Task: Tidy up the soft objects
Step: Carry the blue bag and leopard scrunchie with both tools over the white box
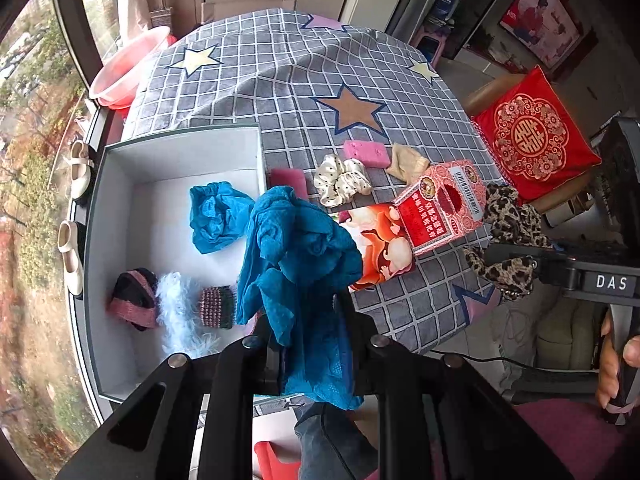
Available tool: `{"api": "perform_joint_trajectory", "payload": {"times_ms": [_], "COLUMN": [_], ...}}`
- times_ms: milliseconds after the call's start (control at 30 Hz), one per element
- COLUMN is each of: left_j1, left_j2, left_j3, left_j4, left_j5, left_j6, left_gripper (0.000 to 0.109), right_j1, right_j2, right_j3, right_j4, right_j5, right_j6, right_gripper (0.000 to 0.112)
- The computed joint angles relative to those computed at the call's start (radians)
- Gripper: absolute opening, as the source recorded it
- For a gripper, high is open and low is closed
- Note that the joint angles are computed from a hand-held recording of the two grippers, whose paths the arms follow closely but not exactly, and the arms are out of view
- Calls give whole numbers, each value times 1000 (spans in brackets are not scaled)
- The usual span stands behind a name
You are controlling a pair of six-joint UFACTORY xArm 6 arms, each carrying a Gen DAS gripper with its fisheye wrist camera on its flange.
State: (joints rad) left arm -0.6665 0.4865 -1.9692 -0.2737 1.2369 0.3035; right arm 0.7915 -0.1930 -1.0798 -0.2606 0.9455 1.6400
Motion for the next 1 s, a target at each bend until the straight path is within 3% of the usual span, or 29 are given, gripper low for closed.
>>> {"api": "perform_joint_trajectory", "payload": {"times_ms": [667, 1000], "left_j1": [92, 124], "left_j2": [-68, -92], "left_j3": [134, 196], "left_j4": [-7, -1], "left_j5": [-83, -118], "left_j6": [-89, -136], "left_gripper": [21, 21], "right_j1": [-44, -57], "right_j2": [275, 454], "right_j3": [-321, -555], "right_j4": [129, 189], "right_j5": [66, 126], "right_j6": [-363, -555], "right_gripper": [48, 48]}}
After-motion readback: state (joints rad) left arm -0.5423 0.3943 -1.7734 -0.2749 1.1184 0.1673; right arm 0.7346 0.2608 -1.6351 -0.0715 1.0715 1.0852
